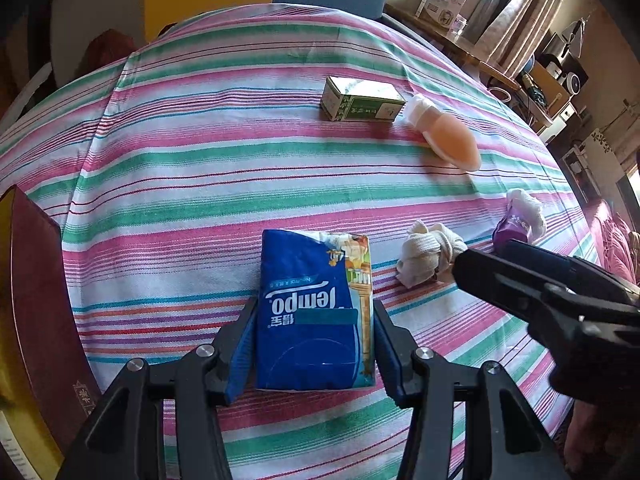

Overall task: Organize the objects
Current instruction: 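Lift the tissue pack with the left tool while the right tool reaches the white rolled cloth, then place the tissue pack in the gold tray and open the left tool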

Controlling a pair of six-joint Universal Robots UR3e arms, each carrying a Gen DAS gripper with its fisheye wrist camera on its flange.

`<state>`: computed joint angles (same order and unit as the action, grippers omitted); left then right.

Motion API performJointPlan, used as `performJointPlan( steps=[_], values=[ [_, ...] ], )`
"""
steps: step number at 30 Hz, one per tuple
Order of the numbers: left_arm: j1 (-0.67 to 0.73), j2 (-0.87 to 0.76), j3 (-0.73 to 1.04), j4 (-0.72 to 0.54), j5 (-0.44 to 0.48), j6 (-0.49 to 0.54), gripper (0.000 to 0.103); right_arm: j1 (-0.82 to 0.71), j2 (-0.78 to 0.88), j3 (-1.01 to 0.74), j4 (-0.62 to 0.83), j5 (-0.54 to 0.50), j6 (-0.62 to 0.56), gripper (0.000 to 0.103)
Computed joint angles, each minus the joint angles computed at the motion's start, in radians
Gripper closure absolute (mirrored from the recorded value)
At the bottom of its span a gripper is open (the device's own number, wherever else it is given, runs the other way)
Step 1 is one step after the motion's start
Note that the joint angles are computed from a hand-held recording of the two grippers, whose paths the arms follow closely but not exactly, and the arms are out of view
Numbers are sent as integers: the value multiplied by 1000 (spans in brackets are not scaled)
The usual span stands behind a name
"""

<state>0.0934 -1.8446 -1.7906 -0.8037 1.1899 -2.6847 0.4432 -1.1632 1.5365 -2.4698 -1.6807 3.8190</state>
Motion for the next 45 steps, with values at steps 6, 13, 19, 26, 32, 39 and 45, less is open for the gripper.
performJointPlan(
  steps=[6,13,19,26,32,39,45],
  values=[
    [22,29,-25,-12,-20,7,51,-20,45,-17,-4,33,-27,27],
    [58,117,-85,-77,-33,36,51,-22,98,-71,29,40,-83,54],
    [150,342,-186,-228,-114,170,51,-22,91,-60,15,37,-99,61],
    [438,574,-118,-706,-258,469,51,-9,94,-72,34,10,-101,62],
    [649,419,76,-778,-276,443,51,10,105,-101,63,-22,-107,63],
    [608,97,196,-481,-149,171,51,16,109,-107,71,-31,-108,63],
    [533,-46,252,-330,-52,53,51,13,111,-105,68,-26,-109,63]
  ],
)
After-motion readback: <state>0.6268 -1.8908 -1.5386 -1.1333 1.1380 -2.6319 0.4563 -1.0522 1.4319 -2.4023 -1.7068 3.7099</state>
